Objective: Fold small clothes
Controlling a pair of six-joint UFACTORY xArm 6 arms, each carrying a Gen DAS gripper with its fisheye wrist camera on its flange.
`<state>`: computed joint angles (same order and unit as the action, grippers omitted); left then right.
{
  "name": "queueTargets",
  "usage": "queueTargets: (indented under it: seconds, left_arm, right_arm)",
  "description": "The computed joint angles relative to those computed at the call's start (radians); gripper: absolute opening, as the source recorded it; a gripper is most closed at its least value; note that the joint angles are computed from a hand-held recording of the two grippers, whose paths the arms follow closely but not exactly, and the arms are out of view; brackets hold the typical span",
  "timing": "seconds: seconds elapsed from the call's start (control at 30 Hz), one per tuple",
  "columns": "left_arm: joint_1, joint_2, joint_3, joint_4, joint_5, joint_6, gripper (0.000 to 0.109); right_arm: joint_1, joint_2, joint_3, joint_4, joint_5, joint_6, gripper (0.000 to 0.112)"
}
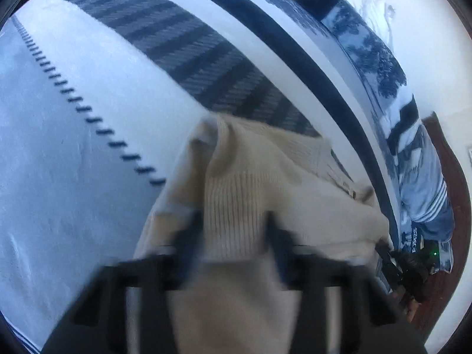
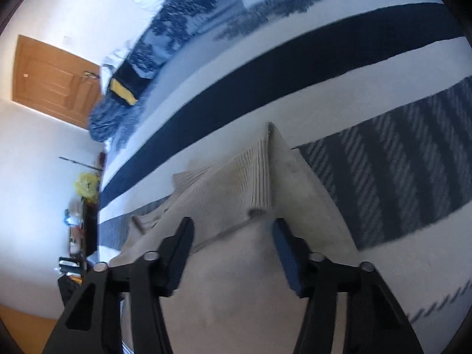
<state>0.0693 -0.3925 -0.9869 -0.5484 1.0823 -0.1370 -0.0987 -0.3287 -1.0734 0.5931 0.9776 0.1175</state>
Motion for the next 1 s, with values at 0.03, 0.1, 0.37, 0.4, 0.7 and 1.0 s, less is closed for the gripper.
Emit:
queueTargets:
  seconds: [0.03, 0.1, 0.37, 0.4, 0.7, 1.0]
  left_arm:
    - [0.017, 0.006, -0.011, -0.047, 0.013, 0.027, 0.008]
    - [0.046, 0.013, -0.036, -0.123, 0.002, 0.075, 0.007]
    - [0.074, 0.175, -0.161, -0.172, -0.115, -0.111, 0.037]
    - [0.080, 0.161, -0.154, -0.156, -0.099, -0.108, 0.041]
    - [0.266, -0.417, 0.238, 0.094, 0.100, 0.185, 0.075]
    - [0.458, -0.618, 0.387, -0.047, 0.375, 0.229, 0.075]
  right_arm:
    - [0.004, 0.023, -0.025, -0.047, 0.017, 0.035, 0.005]
    - [-0.003, 0.028, -0.042, -0.023, 0.016, 0.034, 0.004]
    - [-0.035, 0.056, -0.113, 0.256, -0.098, -0.094, 0.022]
    - [-0.029, 0.068, -0.123, 0.233, -0.109, -0.060, 0.046]
    - [-0.087, -0.384, 0.157, -0.127, 0.059, -0.069, 0.079]
    - [-0.456, -0.642, 0.445, 0.087, 0.364, -0.105, 0.079]
